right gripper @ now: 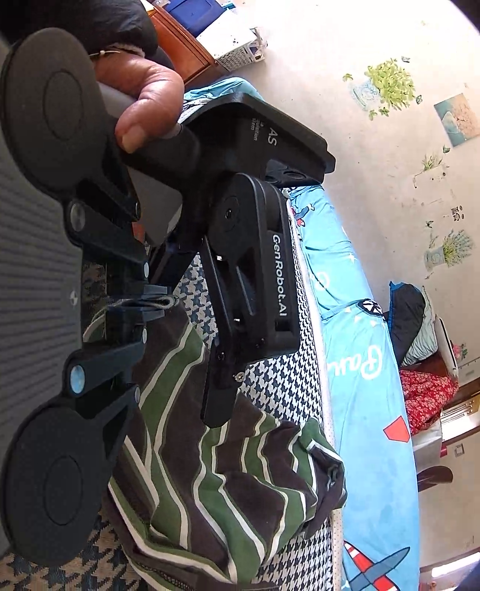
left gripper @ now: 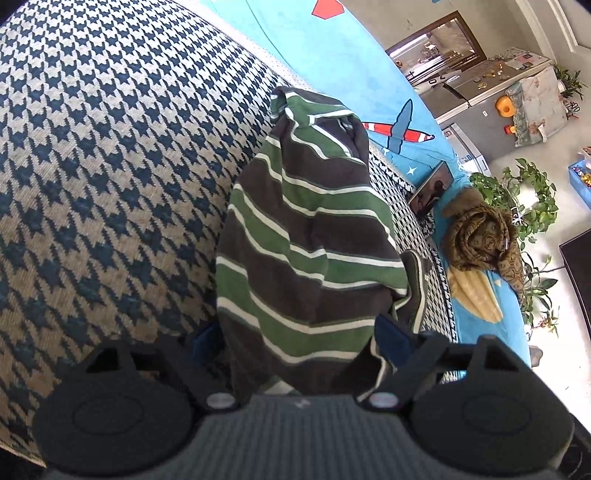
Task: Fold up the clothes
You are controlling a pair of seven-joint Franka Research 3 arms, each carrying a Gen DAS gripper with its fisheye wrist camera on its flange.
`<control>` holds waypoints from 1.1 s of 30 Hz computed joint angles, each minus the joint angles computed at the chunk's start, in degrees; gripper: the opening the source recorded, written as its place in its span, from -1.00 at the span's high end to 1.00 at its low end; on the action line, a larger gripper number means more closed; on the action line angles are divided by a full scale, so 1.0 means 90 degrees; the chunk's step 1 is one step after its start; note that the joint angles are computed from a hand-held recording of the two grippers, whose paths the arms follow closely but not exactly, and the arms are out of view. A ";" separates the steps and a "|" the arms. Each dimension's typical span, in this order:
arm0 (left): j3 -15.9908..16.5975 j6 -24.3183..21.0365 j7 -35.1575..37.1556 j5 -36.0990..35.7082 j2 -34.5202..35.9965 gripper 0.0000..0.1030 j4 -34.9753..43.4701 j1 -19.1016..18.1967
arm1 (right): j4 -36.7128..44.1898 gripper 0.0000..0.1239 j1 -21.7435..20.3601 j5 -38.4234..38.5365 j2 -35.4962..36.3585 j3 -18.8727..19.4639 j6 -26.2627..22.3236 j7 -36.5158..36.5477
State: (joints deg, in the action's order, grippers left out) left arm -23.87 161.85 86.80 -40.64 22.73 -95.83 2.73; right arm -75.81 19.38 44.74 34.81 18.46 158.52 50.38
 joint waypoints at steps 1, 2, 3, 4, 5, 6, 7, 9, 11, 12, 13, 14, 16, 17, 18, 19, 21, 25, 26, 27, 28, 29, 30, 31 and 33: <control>0.0034 -0.0058 -0.0052 0.0084 0.0043 -0.36 0.0059 -0.0042 | -0.0031 0.87 -0.0014 -0.0001 -0.0019 0.0006 0.0003 -0.0038; 0.0111 -0.0120 -0.0174 0.0235 0.0073 -0.28 0.0107 -0.0116 | -0.0055 0.87 -0.0024 -0.0004 -0.0035 0.0008 0.0009 -0.0076; 0.0212 -0.0165 -0.0347 0.0424 0.0093 -0.26 0.0141 -0.0206 | -0.0067 0.87 -0.0041 0.0000 -0.0042 0.0012 -0.0008 -0.0107; 0.0267 -0.0167 -0.0476 0.0556 0.0101 -0.24 0.0148 -0.0256 | -0.0083 0.84 -0.0078 0.0029 -0.0055 0.0031 -0.0049 -0.0145; 0.0301 -0.0163 -0.0586 0.0668 0.0105 -0.23 0.0149 -0.0288 | -0.0091 0.79 -0.0131 0.0083 -0.0067 0.0060 -0.0108 -0.0194; 0.0307 -0.0149 -0.0662 0.0748 0.0108 -0.25 0.0150 -0.0297 | -0.0114 0.75 -0.0162 0.0136 -0.0087 0.0068 -0.0112 -0.0232; 0.0325 -0.0154 -0.0747 0.0852 0.0126 -0.29 0.0175 -0.0318 | -0.0160 0.66 -0.0193 0.0204 -0.0121 0.0079 -0.0075 -0.0285; 0.0344 -0.0165 -0.0879 0.1060 0.0170 -0.36 0.0231 -0.0353 | -0.0263 0.48 -0.0225 0.0312 -0.0198 0.0051 0.0029 -0.0284; 0.0383 -0.0159 -0.1026 0.1297 0.0203 -0.41 0.0279 -0.0410 | -0.0361 0.39 -0.0255 0.0400 -0.0270 0.0023 0.0134 -0.0265; 0.0439 -0.0160 -0.1145 0.1465 0.0214 -0.41 0.0300 -0.0467 | -0.0407 0.39 -0.0197 0.0336 -0.0302 -0.0087 0.0216 -0.0113; 0.0485 -0.0159 -0.1264 0.1619 0.0227 -0.41 0.0322 -0.0514 | -0.0451 0.38 -0.0145 0.0254 -0.0329 -0.0190 0.0297 0.0054; 0.0495 -0.0149 -0.1356 0.1720 0.0243 -0.43 0.0339 -0.0528 | -0.0495 0.38 -0.0095 0.0152 -0.0354 -0.0290 0.0378 0.0238; 0.0436 -0.0100 -0.1439 0.1808 0.0269 -0.50 0.0348 -0.0490 | -0.0583 0.38 0.0049 -0.0164 -0.0395 -0.0554 0.0549 0.0761; 0.0417 -0.0077 -0.1471 0.1865 0.0280 -0.52 0.0352 -0.0482 | -0.0640 0.38 0.0128 -0.0340 -0.0416 -0.0699 0.0662 0.1084; 0.0423 -0.0064 -0.1496 0.1964 0.0285 -0.52 0.0357 -0.0495 | -0.0698 0.38 0.0202 -0.0529 -0.0436 -0.0841 0.0773 0.1419; 0.0444 -0.0056 -0.1530 0.2084 0.0290 -0.52 0.0364 -0.0522 | -0.0776 0.38 0.0197 -0.0612 -0.0461 -0.0866 0.0949 0.1623; 0.0570 -0.0061 -0.1675 0.2429 0.0291 -0.52 0.0385 -0.0643 | -0.0911 0.38 0.0238 -0.0816 -0.0502 -0.0965 0.1335 0.2034; 0.0994 -0.0112 -0.2283 0.3291 0.0185 0.07 0.0298 -0.0957 | -0.1037 0.33 0.0453 -0.1333 -0.0526 -0.1344 0.1719 0.2926; 0.1091 -0.0132 -0.2439 0.3515 0.0161 0.28 0.0280 -0.1028 | -0.1057 0.33 0.0519 -0.1460 -0.0526 -0.1460 0.1780 0.3154; 0.1169 -0.0161 -0.2587 0.3718 0.0147 0.39 0.0275 -0.1084 | -0.1075 0.32 0.0594 -0.1588 -0.0526 -0.1588 0.1837 0.3386; 0.1214 -0.0202 -0.2709 0.3872 0.0141 0.55 0.0278 -0.1107 | -0.1090 0.32 0.0670 -0.1713 -0.0525 -0.1719 0.1886 0.3615; 0.1256 -0.0235 -0.2814 0.4025 0.0118 0.66 0.0255 -0.1126 | -0.1094 0.32 0.0684 -0.1806 -0.0520 -0.1755 0.1905 0.3756; 0.1296 -0.0263 -0.2911 0.4174 0.0094 0.72 0.0230 -0.1145 | -0.1091 0.32 0.0710 -0.1915 -0.0508 -0.1802 0.1922 0.3891; 0.1348 -0.0272 -0.3012 0.4344 0.0069 0.81 0.0203 -0.1183 | -0.1081 0.32 0.0764 -0.2043 -0.0491 -0.1887 0.1932 0.4047; 0.1524 -0.0263 -0.3305 0.4794 0.0022 0.94 0.0154 -0.1337 | -0.1070 0.32 0.0792 -0.2247 -0.0463 -0.1941 0.1950 0.4273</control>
State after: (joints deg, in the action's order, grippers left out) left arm -10.15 159.48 57.05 2.50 22.92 -94.44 -9.30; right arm -85.44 26.51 24.52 30.65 0.99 176.07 88.83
